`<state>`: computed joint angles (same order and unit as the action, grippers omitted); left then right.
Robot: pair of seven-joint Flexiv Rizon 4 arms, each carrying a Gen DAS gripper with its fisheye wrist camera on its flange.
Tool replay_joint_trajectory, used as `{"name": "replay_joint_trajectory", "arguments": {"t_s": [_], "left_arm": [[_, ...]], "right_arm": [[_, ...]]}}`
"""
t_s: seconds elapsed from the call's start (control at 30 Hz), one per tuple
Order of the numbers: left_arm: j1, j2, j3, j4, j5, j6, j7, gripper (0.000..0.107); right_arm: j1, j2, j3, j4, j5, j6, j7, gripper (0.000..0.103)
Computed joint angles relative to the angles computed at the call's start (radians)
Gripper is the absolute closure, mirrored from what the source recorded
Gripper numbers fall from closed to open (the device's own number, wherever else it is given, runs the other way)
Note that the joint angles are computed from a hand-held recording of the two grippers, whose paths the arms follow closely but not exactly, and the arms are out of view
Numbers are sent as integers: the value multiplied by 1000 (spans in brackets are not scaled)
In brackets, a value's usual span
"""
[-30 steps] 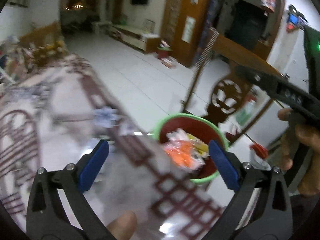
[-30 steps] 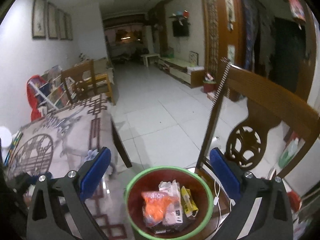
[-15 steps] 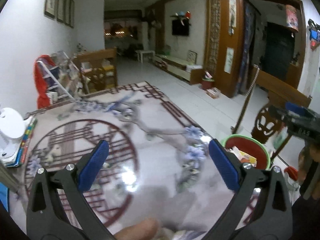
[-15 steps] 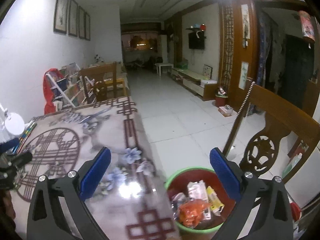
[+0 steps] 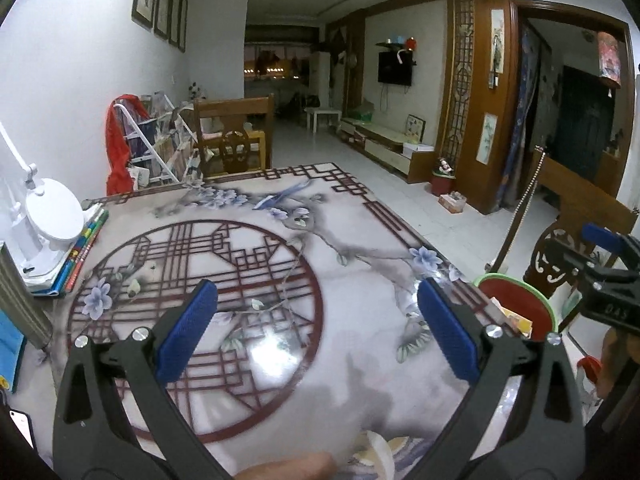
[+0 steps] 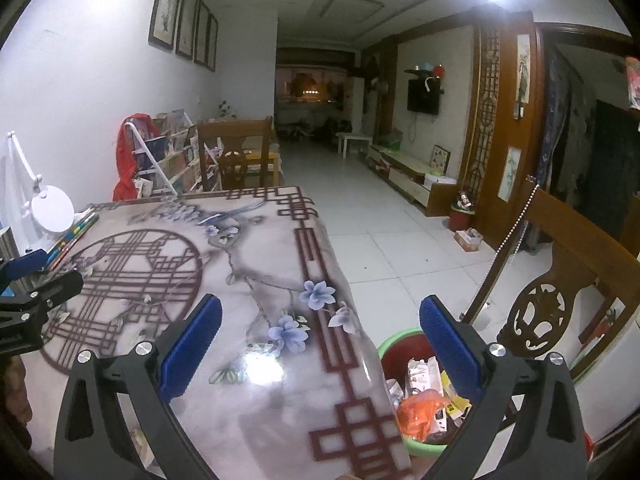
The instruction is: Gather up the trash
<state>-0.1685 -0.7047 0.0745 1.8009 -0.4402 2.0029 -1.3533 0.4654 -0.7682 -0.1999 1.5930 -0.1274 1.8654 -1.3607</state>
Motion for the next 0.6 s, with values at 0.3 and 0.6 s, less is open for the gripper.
{"name": "replay_joint_trajectory", "arguments": {"t_s": [0.3,0.6], "left_arm": [[45,22,-29,35,36,8,-37,9],[43,31,-23,85,45,25,-54,9]], "right_arm": [[9,3,7,19,-6,1,-8,7],[11,11,31,43,-10,20,-34,7]]}}
